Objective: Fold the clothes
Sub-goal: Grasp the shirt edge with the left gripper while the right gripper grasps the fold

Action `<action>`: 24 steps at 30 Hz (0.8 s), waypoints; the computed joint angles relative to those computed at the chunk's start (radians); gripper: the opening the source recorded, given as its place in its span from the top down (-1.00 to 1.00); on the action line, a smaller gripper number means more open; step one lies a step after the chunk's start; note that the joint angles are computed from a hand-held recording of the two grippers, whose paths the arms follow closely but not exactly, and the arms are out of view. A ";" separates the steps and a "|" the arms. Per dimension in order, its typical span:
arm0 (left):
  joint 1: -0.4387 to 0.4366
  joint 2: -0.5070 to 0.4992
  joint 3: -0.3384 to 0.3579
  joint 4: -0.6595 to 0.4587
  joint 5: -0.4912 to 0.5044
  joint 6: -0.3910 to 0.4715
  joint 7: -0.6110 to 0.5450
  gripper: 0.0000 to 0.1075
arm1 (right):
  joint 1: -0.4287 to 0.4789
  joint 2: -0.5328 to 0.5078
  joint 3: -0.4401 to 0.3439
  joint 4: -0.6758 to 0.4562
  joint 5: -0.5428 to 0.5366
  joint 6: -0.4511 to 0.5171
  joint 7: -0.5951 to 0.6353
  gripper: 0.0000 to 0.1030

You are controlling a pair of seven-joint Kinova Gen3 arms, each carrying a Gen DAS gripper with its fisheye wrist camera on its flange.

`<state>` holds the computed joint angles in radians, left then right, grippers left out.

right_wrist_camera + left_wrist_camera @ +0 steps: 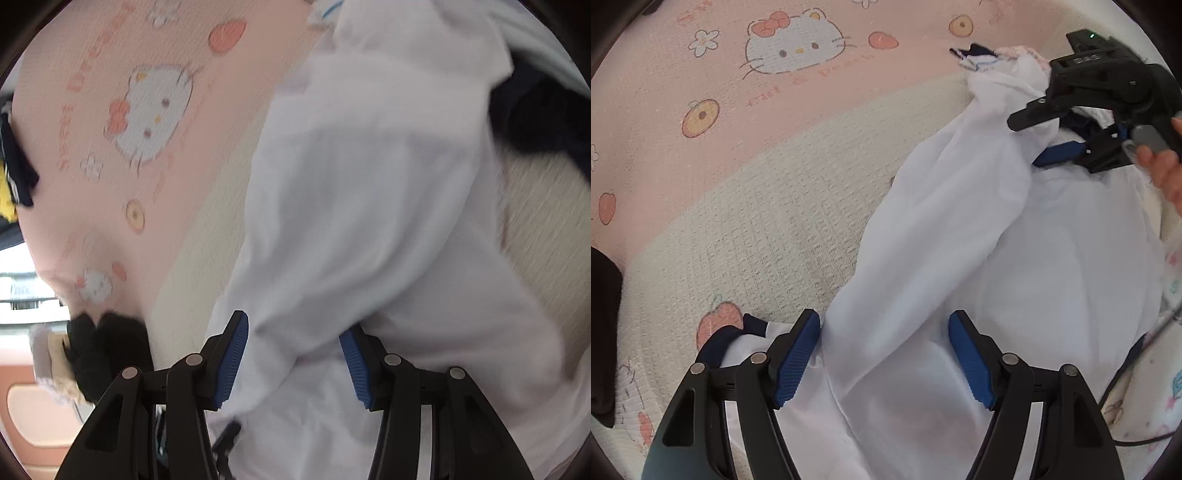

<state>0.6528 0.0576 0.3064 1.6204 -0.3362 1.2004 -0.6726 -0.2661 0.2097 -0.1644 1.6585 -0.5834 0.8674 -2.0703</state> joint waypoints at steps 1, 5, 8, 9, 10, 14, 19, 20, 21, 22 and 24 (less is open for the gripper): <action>-0.003 -0.010 -0.002 0.008 0.001 -0.010 -0.003 -0.12 | 0.009 -0.003 0.002 0.008 -0.014 -0.019 0.008 0.02; -0.029 -0.035 -0.009 0.031 0.022 -0.025 -0.025 -0.10 | 0.027 -0.010 0.019 0.021 -0.012 -0.052 -0.005 0.02; -0.055 -0.051 -0.013 0.051 0.043 -0.046 -0.047 -0.10 | 0.060 -0.020 0.026 0.049 -0.043 -0.080 0.008 0.02; -0.063 -0.057 -0.013 0.059 0.048 -0.056 -0.055 -0.10 | 0.077 -0.025 0.028 0.064 -0.067 -0.089 0.024 0.02; -0.071 -0.061 -0.013 0.066 0.051 -0.065 -0.062 -0.10 | 0.092 -0.028 0.027 0.079 -0.093 -0.099 0.044 0.02; -0.101 -0.066 -0.017 0.086 0.065 -0.090 -0.095 -0.10 | 0.092 -0.043 0.036 0.095 -0.097 -0.120 0.016 0.02; -0.141 -0.073 -0.033 0.128 0.119 -0.143 -0.123 -0.10 | 0.056 -0.074 0.047 0.055 0.037 -0.101 -0.058 0.02; -0.144 -0.071 -0.031 0.132 0.116 -0.146 -0.116 -0.10 | 0.047 -0.080 0.049 0.048 0.068 -0.100 -0.068 0.02; -0.142 -0.069 -0.025 0.135 0.103 -0.147 -0.104 -0.10 | 0.040 -0.078 0.048 0.036 0.093 -0.094 -0.079 0.02; -0.139 -0.068 -0.019 0.138 0.087 -0.149 -0.090 -0.10 | 0.032 -0.079 0.051 0.029 0.124 -0.085 -0.097 0.02; -0.136 -0.067 -0.016 0.141 0.082 -0.156 -0.091 -0.07 | 0.009 -0.064 0.058 0.000 0.202 -0.053 -0.166 0.02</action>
<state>0.5168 -0.0094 0.2908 1.7612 -0.2547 1.0440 -0.7635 -0.2574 0.1459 -0.1061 1.6585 -0.3818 0.8143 -2.2363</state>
